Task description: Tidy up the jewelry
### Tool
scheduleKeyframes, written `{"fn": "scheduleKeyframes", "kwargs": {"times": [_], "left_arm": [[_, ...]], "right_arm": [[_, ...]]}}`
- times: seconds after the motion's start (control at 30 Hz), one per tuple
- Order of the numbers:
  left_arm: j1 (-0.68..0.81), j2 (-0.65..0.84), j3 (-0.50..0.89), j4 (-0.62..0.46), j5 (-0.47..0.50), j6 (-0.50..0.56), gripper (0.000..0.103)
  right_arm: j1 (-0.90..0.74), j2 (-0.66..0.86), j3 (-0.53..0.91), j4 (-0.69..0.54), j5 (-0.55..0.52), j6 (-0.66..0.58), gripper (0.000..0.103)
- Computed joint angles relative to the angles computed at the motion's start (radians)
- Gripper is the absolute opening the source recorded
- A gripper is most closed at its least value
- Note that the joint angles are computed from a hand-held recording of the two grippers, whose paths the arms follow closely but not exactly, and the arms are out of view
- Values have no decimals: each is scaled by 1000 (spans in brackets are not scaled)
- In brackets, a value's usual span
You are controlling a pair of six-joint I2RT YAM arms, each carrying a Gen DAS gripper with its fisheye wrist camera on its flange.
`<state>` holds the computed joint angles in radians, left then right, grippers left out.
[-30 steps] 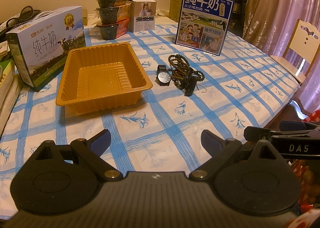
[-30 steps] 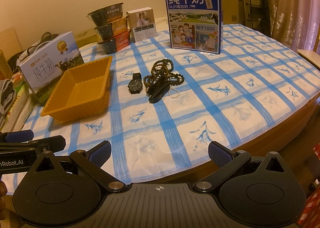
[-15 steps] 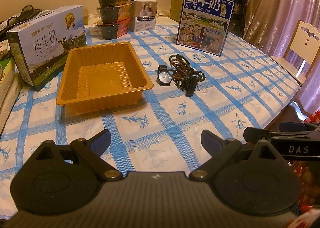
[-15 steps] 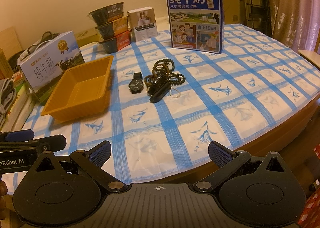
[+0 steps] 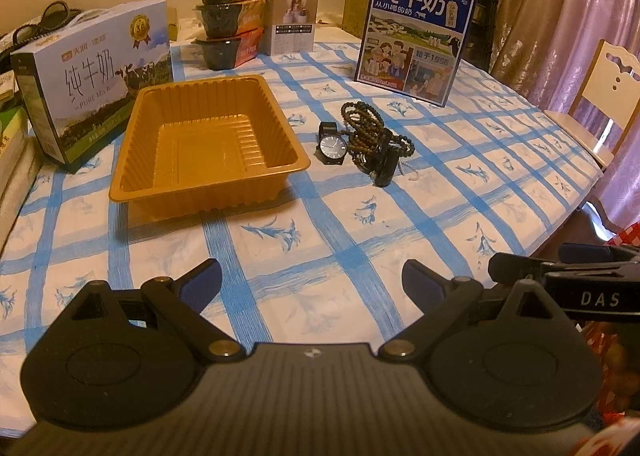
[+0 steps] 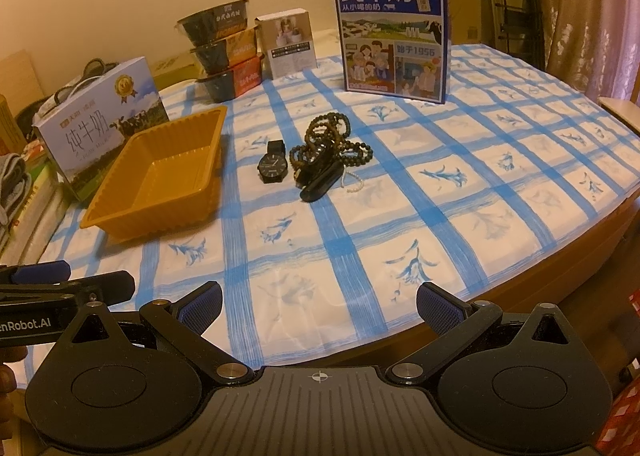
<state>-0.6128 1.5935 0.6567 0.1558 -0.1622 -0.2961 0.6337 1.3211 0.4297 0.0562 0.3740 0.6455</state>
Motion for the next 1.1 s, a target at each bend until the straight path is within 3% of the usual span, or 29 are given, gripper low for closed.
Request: {"fn": "scheduleKeyframes", "kwargs": {"times": [0.13, 0.37, 0.53, 0.67, 0.97, 1.1], "left_arm": [[39, 24, -22, 56, 20, -28, 96], [173, 149, -58, 262, -17, -146, 93], [312, 253, -41, 379, 94, -270, 89], [376, 331, -9, 474, 109, -288, 89], [387, 506, 98, 638, -12, -368, 88], [382, 590, 181, 644, -53, -388, 76]], "right_arm": [[-22, 42, -4, 46, -11, -4, 103], [-161, 162, -4, 217, -130, -10, 103], [-246, 272, 4, 387, -200, 26, 103], [-255, 369, 71, 407, -180, 16, 103], [-287, 551, 209, 418, -221, -11, 103], [-295, 609, 257, 413, -229, -46, 103]]}}
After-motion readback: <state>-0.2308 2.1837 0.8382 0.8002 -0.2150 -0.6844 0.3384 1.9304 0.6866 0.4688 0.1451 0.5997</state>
